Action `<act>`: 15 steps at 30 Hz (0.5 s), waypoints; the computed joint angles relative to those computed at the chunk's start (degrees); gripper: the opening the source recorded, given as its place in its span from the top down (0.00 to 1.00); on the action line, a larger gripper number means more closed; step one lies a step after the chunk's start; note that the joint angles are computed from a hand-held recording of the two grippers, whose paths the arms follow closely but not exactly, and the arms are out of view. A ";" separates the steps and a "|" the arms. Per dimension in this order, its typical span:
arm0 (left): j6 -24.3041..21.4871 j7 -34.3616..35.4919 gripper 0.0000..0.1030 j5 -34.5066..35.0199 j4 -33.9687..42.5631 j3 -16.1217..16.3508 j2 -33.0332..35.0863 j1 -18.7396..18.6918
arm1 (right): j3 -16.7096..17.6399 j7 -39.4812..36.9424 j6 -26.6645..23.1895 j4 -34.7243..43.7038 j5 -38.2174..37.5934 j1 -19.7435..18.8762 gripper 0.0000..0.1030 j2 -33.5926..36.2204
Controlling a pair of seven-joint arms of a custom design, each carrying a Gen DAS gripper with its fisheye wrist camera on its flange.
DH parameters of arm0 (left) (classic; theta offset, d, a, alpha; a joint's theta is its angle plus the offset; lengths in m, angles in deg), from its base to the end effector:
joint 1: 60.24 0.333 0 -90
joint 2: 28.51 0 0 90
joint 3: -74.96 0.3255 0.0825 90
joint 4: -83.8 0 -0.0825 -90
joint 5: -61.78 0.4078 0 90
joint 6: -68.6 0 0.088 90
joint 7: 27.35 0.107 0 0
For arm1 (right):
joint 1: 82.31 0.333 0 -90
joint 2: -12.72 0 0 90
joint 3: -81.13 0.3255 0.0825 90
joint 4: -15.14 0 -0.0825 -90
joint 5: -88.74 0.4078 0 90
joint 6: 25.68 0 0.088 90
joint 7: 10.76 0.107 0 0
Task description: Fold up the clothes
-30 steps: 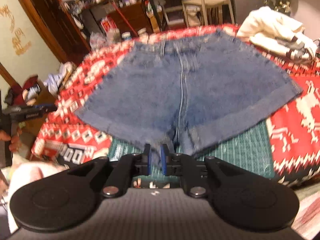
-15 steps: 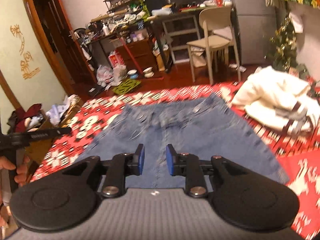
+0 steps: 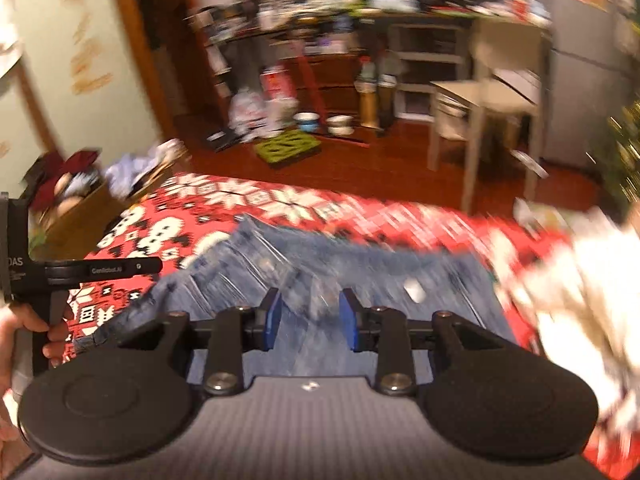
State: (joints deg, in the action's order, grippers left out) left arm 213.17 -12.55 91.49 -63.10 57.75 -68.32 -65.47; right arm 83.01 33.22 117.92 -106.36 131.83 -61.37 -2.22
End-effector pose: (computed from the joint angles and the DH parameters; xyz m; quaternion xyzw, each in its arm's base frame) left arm 0.3724 -0.1744 0.5483 -0.8054 0.4299 -0.2940 0.2830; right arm 0.5031 0.2080 0.5973 -0.8295 0.3689 -0.0842 0.4108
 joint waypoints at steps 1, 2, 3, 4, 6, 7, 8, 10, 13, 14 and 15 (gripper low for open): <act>0.14 -0.15 0.82 -0.13 -0.43 0.57 -0.78 0.17 | 0.06 -1.32 -1.21 2.84 0.28 0.72 0.66 2.51; 0.66 -0.12 0.82 -0.17 -0.98 1.10 -1.52 0.32 | 0.29 -2.49 -2.64 6.01 0.46 1.17 0.66 5.28; 1.26 0.17 0.82 -0.23 -1.47 1.67 -2.07 0.50 | 0.82 -2.92 -3.93 8.99 0.16 1.31 0.66 7.88; 1.39 0.71 0.82 -0.43 -1.61 1.93 -2.09 0.50 | 1.57 -3.07 -4.81 11.70 -0.52 1.36 0.65 10.37; 1.43 1.95 0.82 -0.91 -1.74 2.30 -1.91 0.42 | 3.25 -3.26 -5.93 16.91 -2.56 1.54 0.64 15.38; 1.45 2.57 0.82 -1.16 -1.80 2.48 -1.83 0.39 | 4.09 -3.23 -6.13 19.34 -4.02 1.72 0.64 17.89; 1.46 3.19 0.82 -1.41 -1.86 2.66 -1.74 0.36 | 4.79 -2.58 -6.30 21.36 -5.52 1.90 0.64 20.09; 1.66 4.47 0.82 -1.83 -1.90 2.95 -1.47 0.29 | 5.83 -0.47 -6.66 24.80 -8.43 2.33 0.64 24.07; 2.33 6.47 0.82 -2.31 -1.76 3.24 -0.84 0.14 | 6.73 2.41 -6.44 28.00 -11.39 2.74 0.64 28.65; 2.71 6.67 0.82 -2.22 -1.79 3.02 -0.63 0.41 | 6.97 3.10 -6.08 28.49 -11.80 2.76 0.64 29.71; 2.80 6.83 0.82 -2.23 -1.84 2.88 -0.70 0.60 | 7.20 3.57 -5.79 28.86 -12.09 2.74 0.64 30.67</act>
State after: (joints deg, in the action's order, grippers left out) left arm 215.97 -5.72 89.27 -64.94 60.63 -69.02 -64.86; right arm 90.22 36.79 112.13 -77.50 119.74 -58.63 28.45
